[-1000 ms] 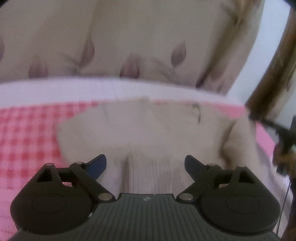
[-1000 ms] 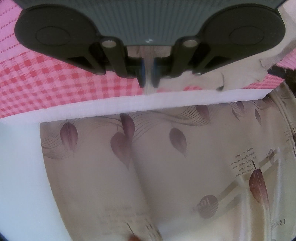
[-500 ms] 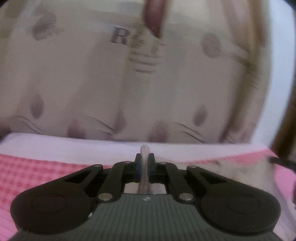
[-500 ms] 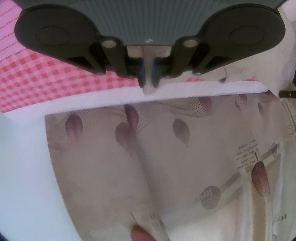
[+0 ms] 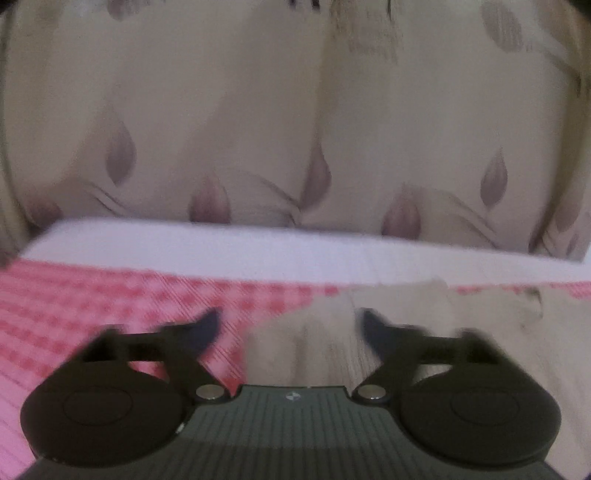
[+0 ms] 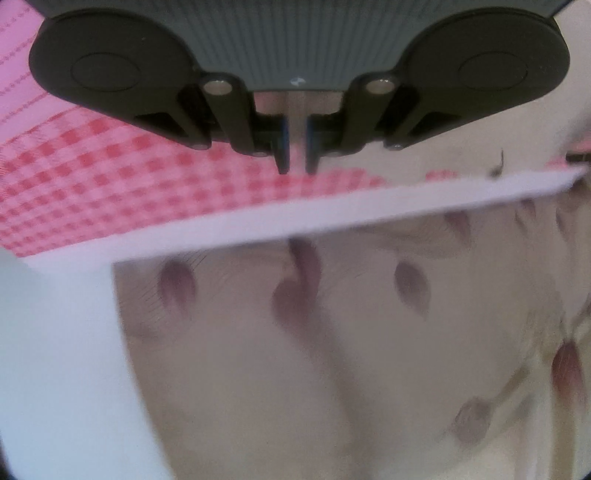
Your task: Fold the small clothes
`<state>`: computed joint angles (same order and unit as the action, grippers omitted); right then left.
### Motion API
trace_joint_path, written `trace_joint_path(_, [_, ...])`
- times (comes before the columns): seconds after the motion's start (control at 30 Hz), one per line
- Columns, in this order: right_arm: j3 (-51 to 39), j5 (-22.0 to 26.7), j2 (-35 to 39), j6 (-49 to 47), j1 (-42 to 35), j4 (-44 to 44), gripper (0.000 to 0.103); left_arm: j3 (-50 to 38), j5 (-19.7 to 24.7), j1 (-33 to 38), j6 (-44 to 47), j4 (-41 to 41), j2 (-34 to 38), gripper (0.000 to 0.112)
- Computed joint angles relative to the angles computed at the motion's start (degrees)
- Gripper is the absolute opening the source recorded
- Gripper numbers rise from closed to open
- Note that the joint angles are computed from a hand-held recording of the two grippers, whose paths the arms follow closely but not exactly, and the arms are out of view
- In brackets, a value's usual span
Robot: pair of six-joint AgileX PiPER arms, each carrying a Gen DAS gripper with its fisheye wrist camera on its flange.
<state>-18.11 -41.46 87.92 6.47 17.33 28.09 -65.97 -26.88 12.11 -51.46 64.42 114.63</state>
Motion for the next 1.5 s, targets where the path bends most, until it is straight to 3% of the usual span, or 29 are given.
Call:
trace_joint_path(0.07, [3.20,-3.03,-4.24,1.22,1.50,2.33,0.009,3.74,-3.83,1.50,4.03,-4.03,-3.27,0.096])
trace_joint_path(0.17, [5.20,-1.94,-9.63,3.90,2.64,-2.16,0.009,7.92,-5.82,3.12,2.38,-1.36,-7.81,0.102])
trace_joint_path(0.3, [0.21,6.76,-8.94,-2.99,6.72,-3.95,0.009,11.74,-9.98,5.25,-2.20,5.66,-9.55,0.102])
trace_joint_path(0.4, [-5.37,10.80,-2.75,-14.07,8.56,7.15,0.009,14.50,-12.25,7.59,-6.68,12.34,-11.09,0.103])
trace_joint_path(0.47, [-8.40,14.37,2.13,-13.37,6.02,7.22,0.008,15.94,-12.58,9.14,-8.99,15.92,-11.93,0.103])
trace_joint_path(0.57, [-9.22,19.36,1.13,-5.41,2.25,1.59,0.008,16.44,-11.43,10.90,-11.33,18.68,-11.92,0.103])
trace_joint_path(0.63, [-9.49,21.81,-1.32,-8.97,2.44,8.24,0.009,17.63,-10.00,11.63,-9.15,16.35,-12.36,0.103])
trace_joint_path(0.77, [-6.90,10.97,-7.07,-29.29,16.66,30.59,0.017,19.06,-7.13,12.08,-3.19,11.87,-12.72,0.103])
trace_joint_path(0.9, [-5.78,-1.86,-5.75,-33.58,31.02,40.74,0.074,20.62,-4.90,10.62,5.43,5.08,-12.60,0.103])
trace_joint_path(0.97, [-7.04,-6.43,-2.27,-36.40,35.26,44.43,0.079,20.48,-4.41,9.87,7.01,3.86,-12.40,0.103])
trace_joint_path(1.0, [-8.14,-6.88,-0.77,-38.11,36.19,46.38,0.079,20.78,-4.06,9.38,9.44,1.87,-12.36,0.103])
trace_joint_path(1.13, [-11.61,2.58,2.08,-37.33,31.33,47.79,0.079,21.33,-1.53,7.00,16.62,-4.38,-11.99,0.103])
trace_joint_path(1.23, [-13.41,-1.18,5.93,-39.90,34.46,51.44,0.089,21.35,-2.07,7.17,16.76,-4.65,-11.35,0.103])
trace_joint_path(1.33, [-16.49,-1.56,7.48,-46.18,34.98,57.02,0.102,19.86,-2.65,8.09,11.12,-0.03,-10.19,0.103])
trace_joint_path(1.5, [-16.21,-1.67,7.81,-45.62,35.26,57.17,0.103,16.72,-4.29,10.02,-1.10,9.76,-8.16,0.103])
